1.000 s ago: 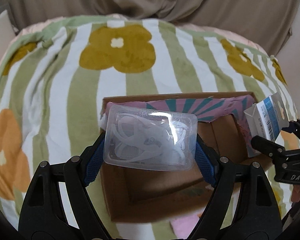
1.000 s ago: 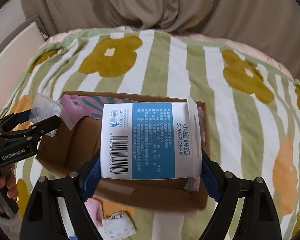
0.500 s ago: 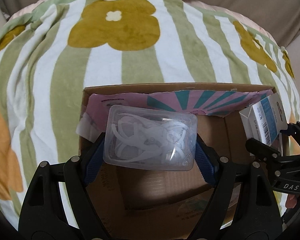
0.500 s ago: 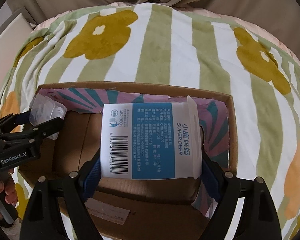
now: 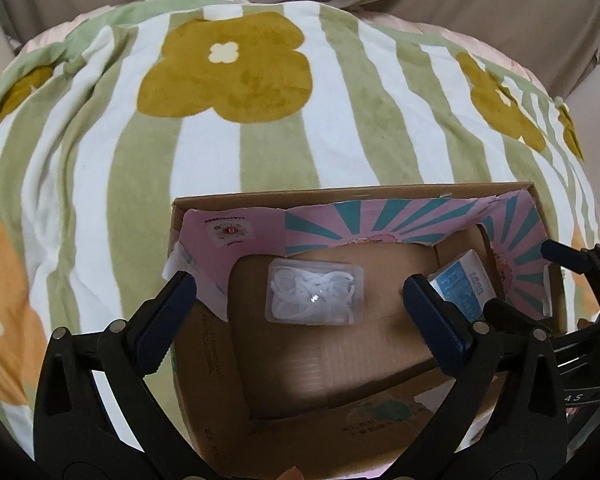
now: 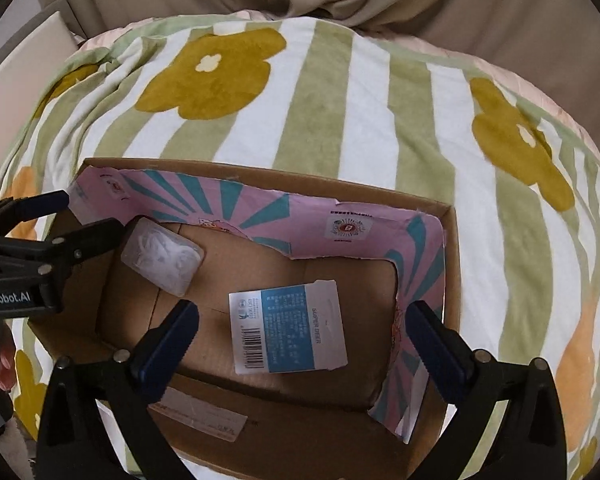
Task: Organize objects
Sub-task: 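Open both tools to release the boxes into the cardboard box, then withdraw both open tools up and away from the cardboard box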
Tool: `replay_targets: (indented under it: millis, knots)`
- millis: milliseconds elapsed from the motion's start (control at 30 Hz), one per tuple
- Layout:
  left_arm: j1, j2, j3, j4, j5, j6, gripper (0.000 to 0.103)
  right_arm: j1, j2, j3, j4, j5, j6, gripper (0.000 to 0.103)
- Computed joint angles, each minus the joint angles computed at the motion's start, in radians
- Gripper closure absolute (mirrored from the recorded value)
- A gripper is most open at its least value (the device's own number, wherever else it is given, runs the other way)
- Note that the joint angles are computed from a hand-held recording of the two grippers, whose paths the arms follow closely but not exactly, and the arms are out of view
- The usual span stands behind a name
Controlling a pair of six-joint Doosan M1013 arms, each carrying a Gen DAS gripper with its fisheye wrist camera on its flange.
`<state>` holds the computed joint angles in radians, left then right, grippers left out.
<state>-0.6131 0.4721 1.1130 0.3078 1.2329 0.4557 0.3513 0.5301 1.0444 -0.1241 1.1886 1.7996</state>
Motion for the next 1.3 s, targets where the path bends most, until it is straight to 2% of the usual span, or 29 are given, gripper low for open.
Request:
replay_targets:
  millis: [433, 667, 1033, 1300]
  knots:
    - [-0.025, -0.018, -0.01, 0.045, 0.019, -0.027, 0.001, 0.002, -0.027, 0.015, 0.013, -0.018, 0.034, 0.0]
    - [-0.054, -0.034, -0.027, 0.098, 0.041, -0.048, 0.001, 0.01, -0.059, 0.032, -0.004, -0.039, 0.051, 0.0]
    - [-0.12, -0.08, -0.03, 0.199, 0.09, -0.118, 0.001, 0.03, -0.135, 0.082, -0.034, -0.085, 0.106, 0.0]
    - [-0.196, -0.134, 0.005, 0.311, 0.117, -0.215, 0.001, 0.064, -0.226, 0.162, -0.113, -0.156, 0.161, 0.0]
